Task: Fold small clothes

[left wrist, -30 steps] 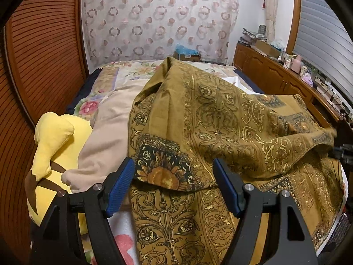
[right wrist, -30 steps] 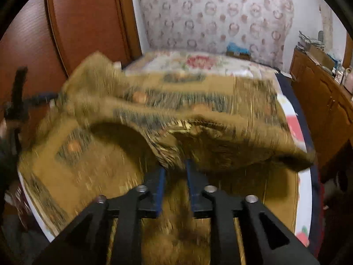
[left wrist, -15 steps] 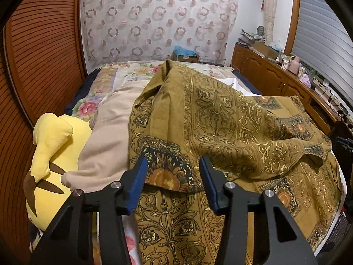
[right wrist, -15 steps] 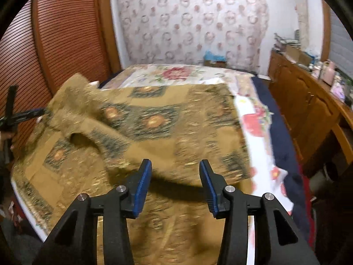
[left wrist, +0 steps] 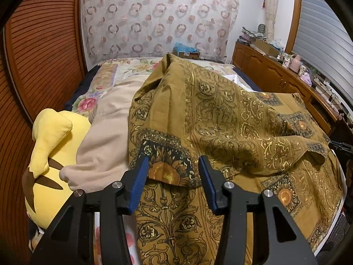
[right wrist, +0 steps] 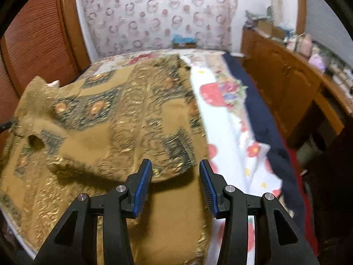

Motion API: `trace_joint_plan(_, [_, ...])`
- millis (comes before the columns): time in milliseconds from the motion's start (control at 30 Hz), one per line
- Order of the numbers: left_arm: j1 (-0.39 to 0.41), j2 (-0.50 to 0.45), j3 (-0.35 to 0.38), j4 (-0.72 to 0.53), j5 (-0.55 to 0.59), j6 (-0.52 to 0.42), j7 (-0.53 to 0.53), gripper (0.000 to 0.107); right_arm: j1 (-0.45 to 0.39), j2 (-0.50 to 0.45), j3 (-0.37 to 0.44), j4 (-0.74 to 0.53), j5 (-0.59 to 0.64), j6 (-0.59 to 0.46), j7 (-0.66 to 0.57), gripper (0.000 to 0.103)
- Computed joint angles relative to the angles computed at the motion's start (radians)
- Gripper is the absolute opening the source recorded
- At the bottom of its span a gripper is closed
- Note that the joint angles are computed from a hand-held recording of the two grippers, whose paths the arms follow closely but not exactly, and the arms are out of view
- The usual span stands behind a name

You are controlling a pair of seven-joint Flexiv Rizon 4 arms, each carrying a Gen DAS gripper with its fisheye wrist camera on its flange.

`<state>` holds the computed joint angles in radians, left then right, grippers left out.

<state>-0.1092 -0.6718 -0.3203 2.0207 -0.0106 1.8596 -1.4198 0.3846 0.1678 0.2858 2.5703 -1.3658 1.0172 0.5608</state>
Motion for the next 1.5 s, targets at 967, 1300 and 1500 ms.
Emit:
trace_joint_plan(967, [-0.216, -0.031, 0.227, -0.126, -0.107, -0.105, 0.065, 0.018, -0.034, -0.063, -0.052, -0.016, -0.179, 0.064, 0.061, 0.032])
trace_joint_plan(1300, [-0.149, -0.038, 0.16, -0.117, -0.1, -0.093, 0.09, 0.003, -0.036, -0.058, -0.055, -0.011, -0.175, 0.063, 0.066, 0.005])
trace_joint_plan(1500, [0.016, 0.032, -0.016, 0.003, -0.019, 0.034, 0.048, 0.003, -0.048, 0.003, -0.059, -0.004, -0.269, 0.061, 0.117, 0.003])
